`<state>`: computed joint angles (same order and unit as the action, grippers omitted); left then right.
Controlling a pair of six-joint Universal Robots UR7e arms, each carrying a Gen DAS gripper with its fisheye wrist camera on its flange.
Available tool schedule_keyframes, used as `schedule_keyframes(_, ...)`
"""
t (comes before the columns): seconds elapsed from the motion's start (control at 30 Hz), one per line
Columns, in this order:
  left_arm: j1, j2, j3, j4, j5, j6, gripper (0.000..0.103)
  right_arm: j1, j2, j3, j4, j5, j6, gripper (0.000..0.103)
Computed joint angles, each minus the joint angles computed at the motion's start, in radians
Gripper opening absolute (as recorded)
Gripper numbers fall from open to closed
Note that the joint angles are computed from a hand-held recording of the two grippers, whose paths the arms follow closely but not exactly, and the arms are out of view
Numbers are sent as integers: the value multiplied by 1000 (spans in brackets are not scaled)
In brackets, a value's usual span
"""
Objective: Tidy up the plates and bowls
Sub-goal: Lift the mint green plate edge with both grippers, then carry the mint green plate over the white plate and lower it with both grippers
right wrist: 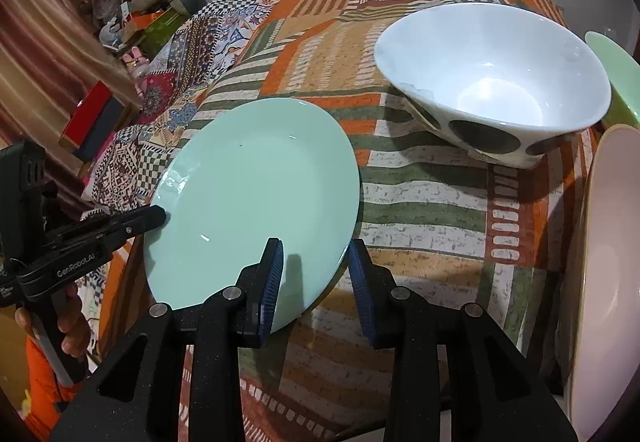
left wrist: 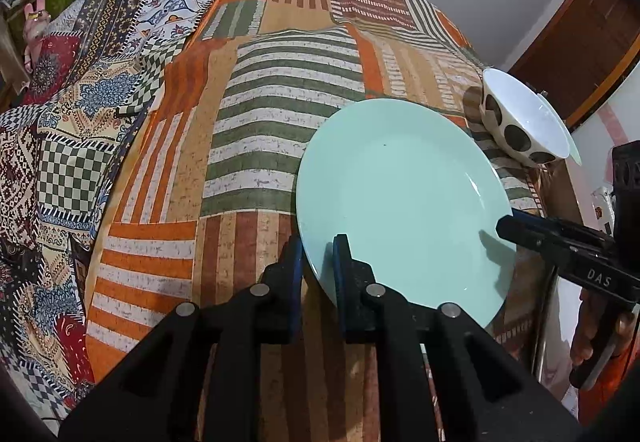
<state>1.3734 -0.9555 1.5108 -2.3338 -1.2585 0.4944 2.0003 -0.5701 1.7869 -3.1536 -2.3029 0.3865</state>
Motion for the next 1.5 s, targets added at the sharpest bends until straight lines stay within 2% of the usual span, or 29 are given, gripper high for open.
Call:
schedule_keyframes(0.13,-5,15,-13,-3,15,7,16,-3,12,-30,33,-17,-1,31)
schedule_keyframes(0.37,4,50,-63,29,-11,-16,17,-9,26,-59,72,-33,-10,29)
schedule_keyframes(0.6,-4,30,-21,-12,8,-11,17,13,35,-59,77,-77,-43,27)
schedule_keyframes(0.7,-5,13,-2,-17,10,-14,17,16,29,-48,65,-72,-48,27)
schedule_keyframes(0.87,-9,-28,39,-36,2,-16,17,26,13,-19,19,-46,-53,27)
schedule_keyframes(1.17,-33,-144,141,-63,-27,-15,17,80,-6,19,-52,-52,-44,27)
schedule_keyframes(1.5,-85,-285,254,-76,-67,-17,17,155,-40,78,-119,-103,-14,27)
